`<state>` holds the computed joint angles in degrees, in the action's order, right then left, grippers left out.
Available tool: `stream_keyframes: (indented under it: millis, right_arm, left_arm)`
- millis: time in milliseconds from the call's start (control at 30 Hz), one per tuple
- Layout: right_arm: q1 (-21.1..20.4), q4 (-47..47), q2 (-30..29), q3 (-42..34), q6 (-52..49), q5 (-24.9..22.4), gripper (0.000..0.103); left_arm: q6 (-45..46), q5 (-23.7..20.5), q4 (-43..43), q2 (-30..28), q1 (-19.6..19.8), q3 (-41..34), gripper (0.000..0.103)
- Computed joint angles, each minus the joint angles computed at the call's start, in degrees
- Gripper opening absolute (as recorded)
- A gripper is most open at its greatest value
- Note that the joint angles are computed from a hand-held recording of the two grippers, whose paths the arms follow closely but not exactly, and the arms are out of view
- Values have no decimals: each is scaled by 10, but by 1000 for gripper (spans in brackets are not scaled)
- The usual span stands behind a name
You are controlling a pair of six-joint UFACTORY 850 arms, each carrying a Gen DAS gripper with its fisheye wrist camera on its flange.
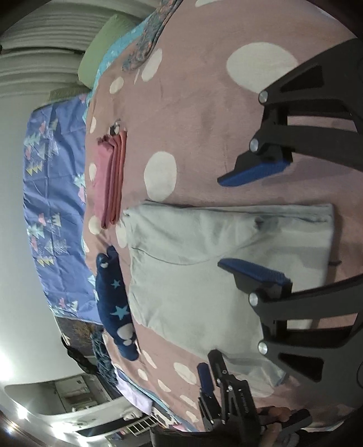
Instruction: Fold small clothes
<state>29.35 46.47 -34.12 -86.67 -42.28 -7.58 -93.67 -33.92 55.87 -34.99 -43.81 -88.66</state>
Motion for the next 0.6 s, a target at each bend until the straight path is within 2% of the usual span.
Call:
stream_keyframes:
  millis: [100,133,267,333,467,600]
  right_arm:
    - [-11,-36,-33,-42,7,-52,64]
    - [-18,-18,-45,-56,-10,-76,64]
    - [-52,156,-77,-92,-155,-190,66]
    - [-65,195,-92,-112,-189,-239,65]
    - [-79,189,-130,-172,-157,-306,62]
    - [-81,160,-173,-241,-102,-341,59]
  left_arm:
    - [8,25,-19,-2,11,3,64]
    - [9,36,-25,-2,15,6,66]
    - [-11,87,-22,5,28,26,71]
    - [-12,103,-21,5,33,29,72]
    - [38,98,-48,-10,36,4,72]
    - [75,100,-68,-27,42,-20,72]
